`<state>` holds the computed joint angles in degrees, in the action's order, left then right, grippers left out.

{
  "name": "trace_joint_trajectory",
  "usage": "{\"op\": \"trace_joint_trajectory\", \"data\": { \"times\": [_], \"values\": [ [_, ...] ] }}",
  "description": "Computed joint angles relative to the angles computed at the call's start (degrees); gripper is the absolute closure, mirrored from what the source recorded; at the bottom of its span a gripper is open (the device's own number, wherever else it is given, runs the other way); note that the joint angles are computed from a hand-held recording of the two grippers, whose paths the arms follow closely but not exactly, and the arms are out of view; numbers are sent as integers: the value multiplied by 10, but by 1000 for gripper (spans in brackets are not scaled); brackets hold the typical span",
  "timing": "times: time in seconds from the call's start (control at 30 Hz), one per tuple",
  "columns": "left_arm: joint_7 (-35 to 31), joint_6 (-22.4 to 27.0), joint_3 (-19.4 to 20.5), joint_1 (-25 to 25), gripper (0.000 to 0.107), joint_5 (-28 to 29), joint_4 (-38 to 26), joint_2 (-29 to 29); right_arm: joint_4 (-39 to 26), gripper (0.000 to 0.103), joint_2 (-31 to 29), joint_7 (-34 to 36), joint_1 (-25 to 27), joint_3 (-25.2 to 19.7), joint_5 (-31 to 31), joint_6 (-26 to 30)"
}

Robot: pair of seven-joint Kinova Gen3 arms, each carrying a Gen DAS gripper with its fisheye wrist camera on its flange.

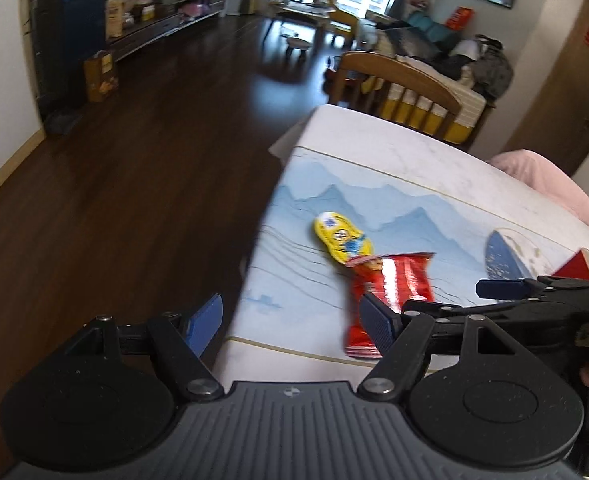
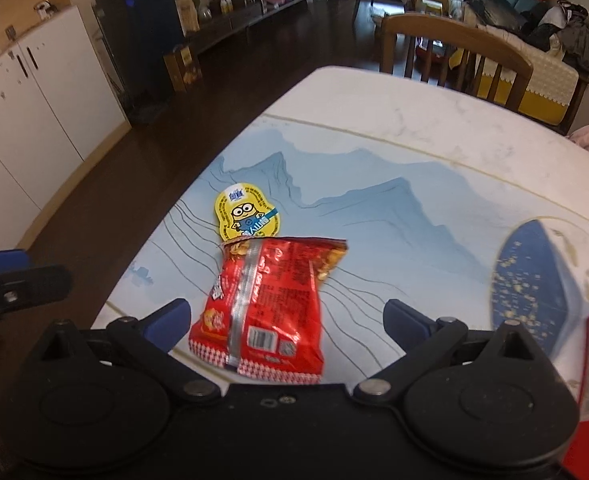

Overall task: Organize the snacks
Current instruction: 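Grasp the red chip bag with the right tool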

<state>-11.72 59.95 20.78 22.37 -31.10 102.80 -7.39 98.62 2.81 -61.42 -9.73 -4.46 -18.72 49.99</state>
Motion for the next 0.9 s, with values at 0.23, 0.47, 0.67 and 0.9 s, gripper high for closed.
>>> {"op": "trace_joint_trajectory", "data": {
  "times": [0.23, 0.47, 0.67, 0.9],
  "values": [
    [8, 10, -8, -13, 32, 7, 13, -9, -11, 0, 40, -93, -44, -18, 78, -26],
    [-6, 8, -20, -27, 32, 16, 7, 3, -24, 3, 73, -151, -71, -21, 150, -22],
    [-36, -17, -47, -30, 32, 30, -11, 32, -24, 14, 71, -121, -55, -24, 131, -28],
    [-90, -46, -83, -30, 32, 71, -55, 85, -34, 28, 70, -102, -36, -16, 113, -19]
  ]
}}
